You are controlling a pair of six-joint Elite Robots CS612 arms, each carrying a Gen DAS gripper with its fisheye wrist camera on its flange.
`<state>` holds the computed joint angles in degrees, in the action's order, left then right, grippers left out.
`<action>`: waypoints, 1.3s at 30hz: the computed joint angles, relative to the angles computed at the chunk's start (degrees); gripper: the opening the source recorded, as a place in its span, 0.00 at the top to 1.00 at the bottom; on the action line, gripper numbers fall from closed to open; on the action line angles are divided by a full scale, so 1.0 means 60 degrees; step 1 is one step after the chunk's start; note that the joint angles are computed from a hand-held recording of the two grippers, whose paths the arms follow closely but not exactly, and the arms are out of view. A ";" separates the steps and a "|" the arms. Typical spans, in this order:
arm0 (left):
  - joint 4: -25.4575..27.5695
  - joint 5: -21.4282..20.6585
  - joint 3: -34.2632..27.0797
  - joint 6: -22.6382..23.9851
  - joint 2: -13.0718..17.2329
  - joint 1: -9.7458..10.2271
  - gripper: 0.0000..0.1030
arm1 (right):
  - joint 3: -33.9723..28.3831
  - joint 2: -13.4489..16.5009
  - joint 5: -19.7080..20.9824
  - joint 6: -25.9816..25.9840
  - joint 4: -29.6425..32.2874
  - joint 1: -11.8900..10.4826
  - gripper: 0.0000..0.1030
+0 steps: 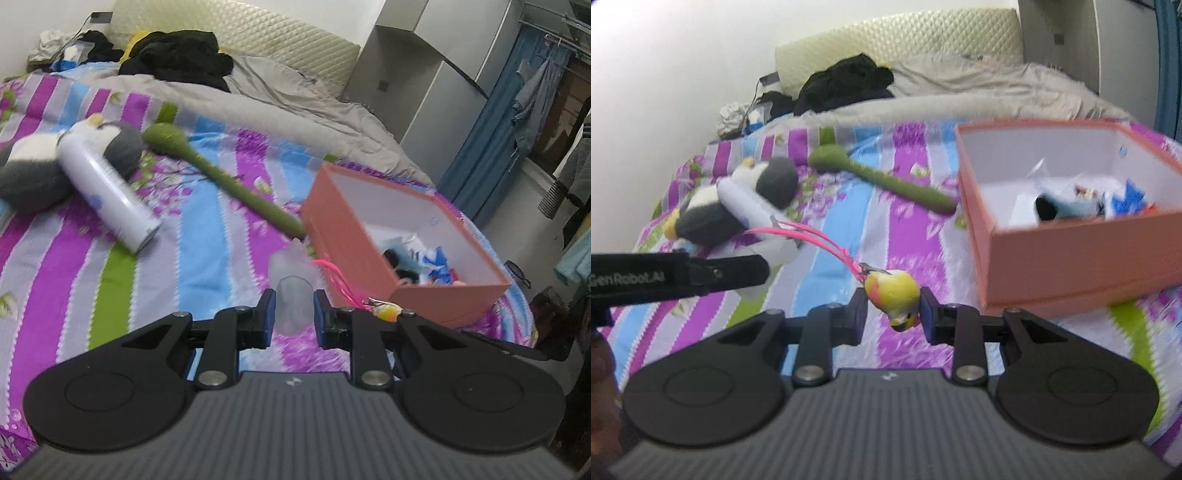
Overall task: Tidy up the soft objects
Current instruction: 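Carry the plastic piece and bird toy with both tools over the pink box, then open both tools to drop the plastic piece and bird toy into the box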
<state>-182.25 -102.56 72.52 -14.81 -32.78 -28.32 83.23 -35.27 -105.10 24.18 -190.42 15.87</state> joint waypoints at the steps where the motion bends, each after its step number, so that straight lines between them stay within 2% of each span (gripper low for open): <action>1: 0.0055 -0.0050 -0.0081 -0.0028 -0.0021 -0.0025 0.76 | 0.0067 -0.0102 -0.0002 -0.0016 0.0009 -0.0033 0.68; 11: 0.0455 -0.0218 -0.1237 0.0019 0.0033 -0.0327 0.75 | 0.0252 -0.0790 -0.0369 -0.0496 -0.0005 -0.0450 0.68; 17: 0.1150 -0.0363 -0.2399 0.0121 0.0442 -0.0497 0.75 | 0.0238 -0.0965 -0.0438 -0.0792 -0.0229 -0.0723 0.68; 24: 0.2675 -0.0491 -0.4279 0.0499 0.1372 -0.0787 0.75 | 0.0094 -0.1006 -0.0494 -0.0691 0.0334 -0.1165 0.68; 31: 0.4895 -0.0592 -0.6734 0.0817 0.2673 -0.0928 0.75 | 0.0060 -0.1008 -0.0496 0.0334 0.1671 -0.1659 0.68; 39: 0.7232 -0.0638 -0.9422 0.1091 0.4121 -0.1065 0.75 | 0.0059 -0.0818 -0.0114 0.1114 0.2703 -0.2038 0.68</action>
